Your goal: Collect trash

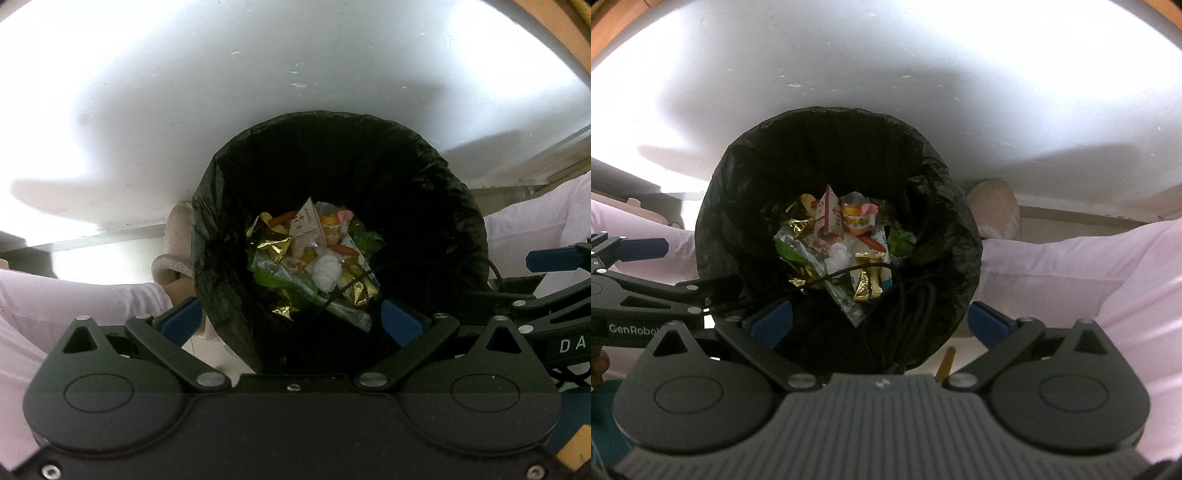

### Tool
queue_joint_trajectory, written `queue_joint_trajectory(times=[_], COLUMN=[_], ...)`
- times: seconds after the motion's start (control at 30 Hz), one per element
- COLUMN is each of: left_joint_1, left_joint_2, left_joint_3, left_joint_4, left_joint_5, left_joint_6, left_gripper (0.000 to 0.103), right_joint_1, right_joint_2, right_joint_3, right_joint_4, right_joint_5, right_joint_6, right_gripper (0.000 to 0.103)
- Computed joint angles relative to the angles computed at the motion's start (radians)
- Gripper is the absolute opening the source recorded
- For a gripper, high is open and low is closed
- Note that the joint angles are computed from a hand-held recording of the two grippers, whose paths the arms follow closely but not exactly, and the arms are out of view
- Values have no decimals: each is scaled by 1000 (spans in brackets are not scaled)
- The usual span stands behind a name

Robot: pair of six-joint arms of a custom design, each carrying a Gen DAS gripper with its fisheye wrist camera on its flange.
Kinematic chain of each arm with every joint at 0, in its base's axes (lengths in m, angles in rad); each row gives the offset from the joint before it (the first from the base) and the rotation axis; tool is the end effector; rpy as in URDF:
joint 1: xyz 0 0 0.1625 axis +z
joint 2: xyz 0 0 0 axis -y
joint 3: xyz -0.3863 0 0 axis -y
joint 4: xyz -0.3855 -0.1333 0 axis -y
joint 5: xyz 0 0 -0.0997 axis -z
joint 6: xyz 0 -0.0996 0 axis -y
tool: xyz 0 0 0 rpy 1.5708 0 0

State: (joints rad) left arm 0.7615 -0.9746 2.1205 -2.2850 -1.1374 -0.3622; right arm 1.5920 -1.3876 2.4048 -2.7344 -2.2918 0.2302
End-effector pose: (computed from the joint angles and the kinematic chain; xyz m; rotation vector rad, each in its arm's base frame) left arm -0.1893 -0.4225 0.0071 0.6838 2.4536 0.1552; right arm 0.0756 -0.3811 0.1549 -0.3201 -2.4082 0.2915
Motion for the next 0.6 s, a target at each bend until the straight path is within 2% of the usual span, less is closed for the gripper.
queue_joint_trajectory(times=[0.6], left_joint_1=[2], left_joint_2=[1], left_joint_3=[2], left_joint_4=[-8], left_joint_5=[2], left_joint_6=[1], left_gripper=[103], right_joint_1=[-6], right_joint_2=[5], right_joint_3=[-6], right_joint_4=[9], right_joint_5=[0], right_joint_6=[-8], right_gripper=[103])
